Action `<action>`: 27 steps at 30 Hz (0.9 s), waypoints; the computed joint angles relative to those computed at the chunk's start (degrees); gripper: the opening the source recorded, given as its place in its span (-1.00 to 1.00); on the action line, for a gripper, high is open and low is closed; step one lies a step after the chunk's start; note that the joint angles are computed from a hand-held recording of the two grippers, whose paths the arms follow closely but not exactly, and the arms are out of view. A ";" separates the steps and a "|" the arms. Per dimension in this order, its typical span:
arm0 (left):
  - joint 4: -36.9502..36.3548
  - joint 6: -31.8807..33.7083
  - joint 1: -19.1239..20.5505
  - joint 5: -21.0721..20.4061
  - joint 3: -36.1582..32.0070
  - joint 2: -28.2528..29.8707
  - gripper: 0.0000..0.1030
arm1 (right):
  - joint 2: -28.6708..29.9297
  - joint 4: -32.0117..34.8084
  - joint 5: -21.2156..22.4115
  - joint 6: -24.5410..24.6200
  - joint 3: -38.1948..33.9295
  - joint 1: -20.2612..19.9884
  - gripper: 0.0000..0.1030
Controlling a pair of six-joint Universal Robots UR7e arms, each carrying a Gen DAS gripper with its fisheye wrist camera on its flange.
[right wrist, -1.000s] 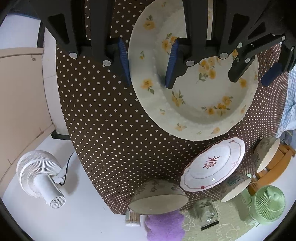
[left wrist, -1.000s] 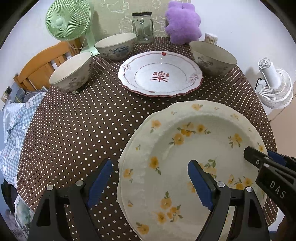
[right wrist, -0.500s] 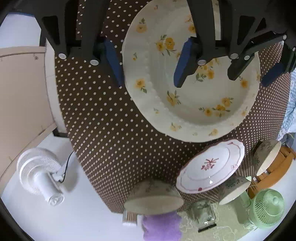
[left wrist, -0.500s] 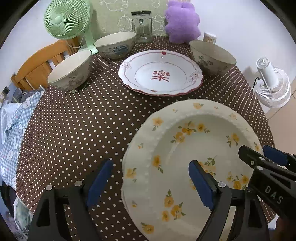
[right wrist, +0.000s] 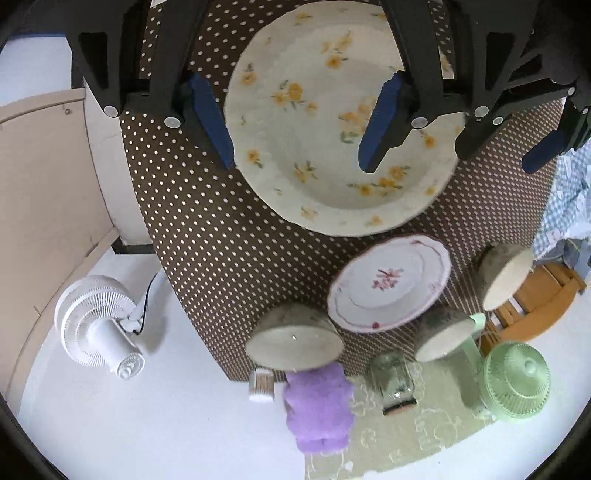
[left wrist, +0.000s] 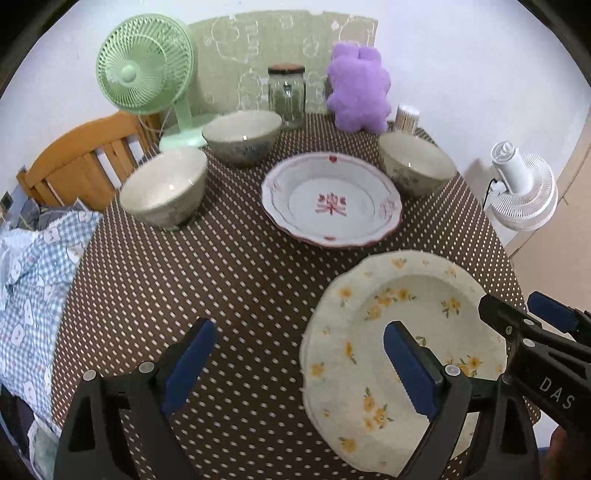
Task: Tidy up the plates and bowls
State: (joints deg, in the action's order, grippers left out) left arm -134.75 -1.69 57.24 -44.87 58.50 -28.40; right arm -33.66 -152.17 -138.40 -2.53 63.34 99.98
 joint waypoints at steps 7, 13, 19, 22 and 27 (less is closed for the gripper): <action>-3.81 5.74 1.05 -1.33 0.23 -1.88 0.81 | 2.74 -1.76 -0.52 -0.81 -3.31 2.57 0.42; -3.05 9.27 2.39 -2.99 -1.94 -2.75 0.77 | 5.99 -2.06 -1.42 1.28 -6.97 4.59 0.41; -0.33 11.34 2.97 -3.05 -6.67 -1.82 0.74 | 9.95 -1.44 -2.79 2.57 -12.88 5.86 0.41; 1.40 11.26 2.95 -3.32 -10.50 -0.46 0.71 | 11.67 -1.72 -2.93 1.59 -16.04 6.10 0.41; 1.92 11.63 2.90 -3.07 -16.09 2.62 0.71 | 13.27 2.40 -0.51 1.62 -21.63 5.43 0.41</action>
State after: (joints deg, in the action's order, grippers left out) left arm -132.83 9.94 60.14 -47.94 42.42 -25.78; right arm -20.39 -149.76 -138.91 -0.91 41.71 105.40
